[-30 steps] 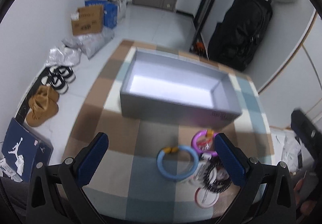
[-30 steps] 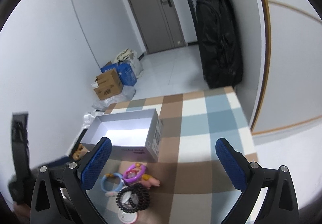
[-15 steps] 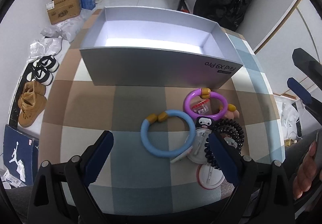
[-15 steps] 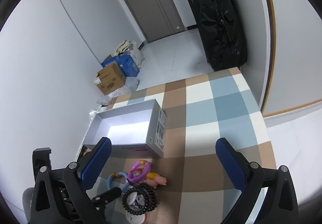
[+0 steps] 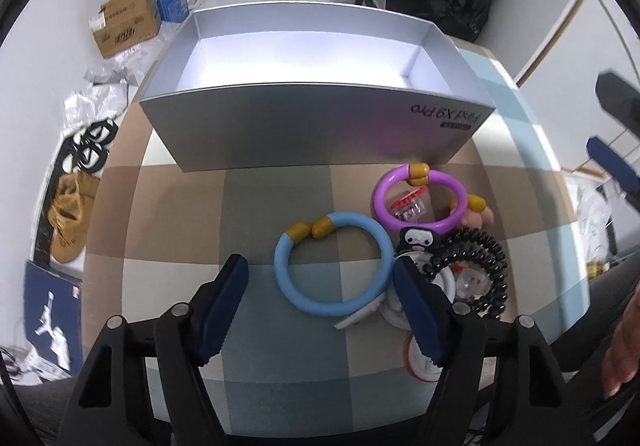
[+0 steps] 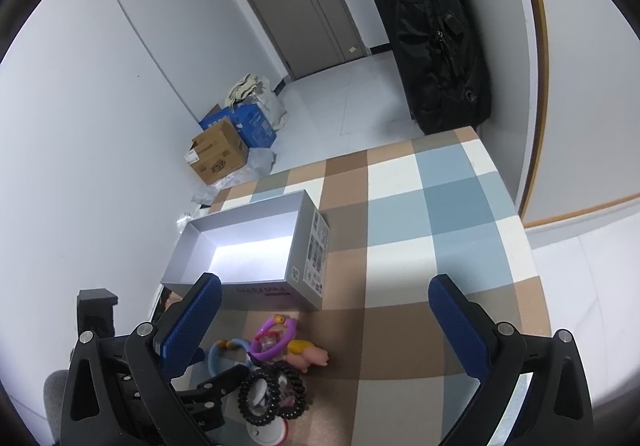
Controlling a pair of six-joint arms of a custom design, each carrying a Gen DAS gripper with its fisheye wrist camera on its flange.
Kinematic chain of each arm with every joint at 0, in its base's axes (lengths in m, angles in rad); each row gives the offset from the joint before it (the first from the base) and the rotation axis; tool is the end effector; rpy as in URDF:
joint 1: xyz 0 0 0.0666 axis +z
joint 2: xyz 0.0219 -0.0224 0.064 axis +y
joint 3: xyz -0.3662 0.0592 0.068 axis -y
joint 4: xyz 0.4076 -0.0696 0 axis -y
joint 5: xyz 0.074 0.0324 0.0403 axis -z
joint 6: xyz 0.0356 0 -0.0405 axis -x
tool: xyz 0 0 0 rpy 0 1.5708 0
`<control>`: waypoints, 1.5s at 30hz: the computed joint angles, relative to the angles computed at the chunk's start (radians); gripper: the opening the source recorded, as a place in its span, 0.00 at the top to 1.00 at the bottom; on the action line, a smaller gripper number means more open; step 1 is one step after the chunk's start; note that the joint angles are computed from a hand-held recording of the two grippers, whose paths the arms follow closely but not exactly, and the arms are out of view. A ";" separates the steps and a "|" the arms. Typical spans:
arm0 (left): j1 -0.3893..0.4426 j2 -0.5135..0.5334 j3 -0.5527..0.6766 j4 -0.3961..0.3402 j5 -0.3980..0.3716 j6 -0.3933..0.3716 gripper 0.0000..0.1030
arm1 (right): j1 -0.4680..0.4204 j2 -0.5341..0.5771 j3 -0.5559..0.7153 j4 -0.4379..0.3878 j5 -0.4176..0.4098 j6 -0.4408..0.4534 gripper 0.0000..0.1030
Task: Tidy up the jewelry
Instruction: 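Lower the left gripper onto the blue ring with yellow beads and close, then lift the blue ring with the left gripper while the right gripper grasps a black bead bracelet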
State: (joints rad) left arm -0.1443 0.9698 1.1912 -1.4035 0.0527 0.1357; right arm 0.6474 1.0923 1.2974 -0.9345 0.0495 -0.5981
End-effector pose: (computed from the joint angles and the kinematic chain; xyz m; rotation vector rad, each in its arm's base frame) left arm 0.3063 -0.0468 0.4591 0.0262 2.7602 -0.1479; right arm 0.3158 0.2361 0.4968 -0.0322 2.3696 0.5707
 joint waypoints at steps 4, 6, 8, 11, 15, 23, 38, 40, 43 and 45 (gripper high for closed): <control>0.001 0.000 0.004 0.001 -0.002 -0.026 0.46 | 0.007 0.000 0.000 -0.003 0.011 0.008 0.00; 0.012 0.001 0.003 0.003 0.006 -0.035 0.46 | 0.009 -0.004 -0.003 0.000 0.014 0.009 0.00; 0.018 0.002 0.005 0.001 0.012 -0.041 0.46 | 0.011 -0.005 -0.004 -0.003 0.019 0.011 0.00; 0.030 0.008 0.010 0.001 0.038 -0.030 0.46 | 0.010 -0.006 -0.004 -0.008 0.024 0.013 0.00; 0.078 0.013 0.021 -0.010 0.117 0.001 0.46 | 0.009 -0.009 -0.003 -0.017 0.012 0.021 0.00; 0.127 -0.004 0.041 0.022 0.208 0.061 0.46 | 0.031 -0.008 0.002 -0.083 -0.066 0.083 0.14; 0.211 -0.026 0.050 0.063 0.339 0.115 0.46 | 0.087 -0.024 -0.088 -0.133 -0.302 -0.043 0.42; 0.214 -0.025 0.050 0.062 0.351 0.113 0.46 | 0.068 -0.027 -0.109 -0.108 -0.357 -0.096 0.49; 0.223 -0.026 0.052 0.057 0.363 0.107 0.46 | 0.037 -0.023 -0.137 -0.075 -0.439 -0.168 0.54; 0.225 -0.026 0.052 0.055 0.366 0.106 0.46 | 0.027 -0.027 -0.150 -0.054 -0.462 -0.207 0.62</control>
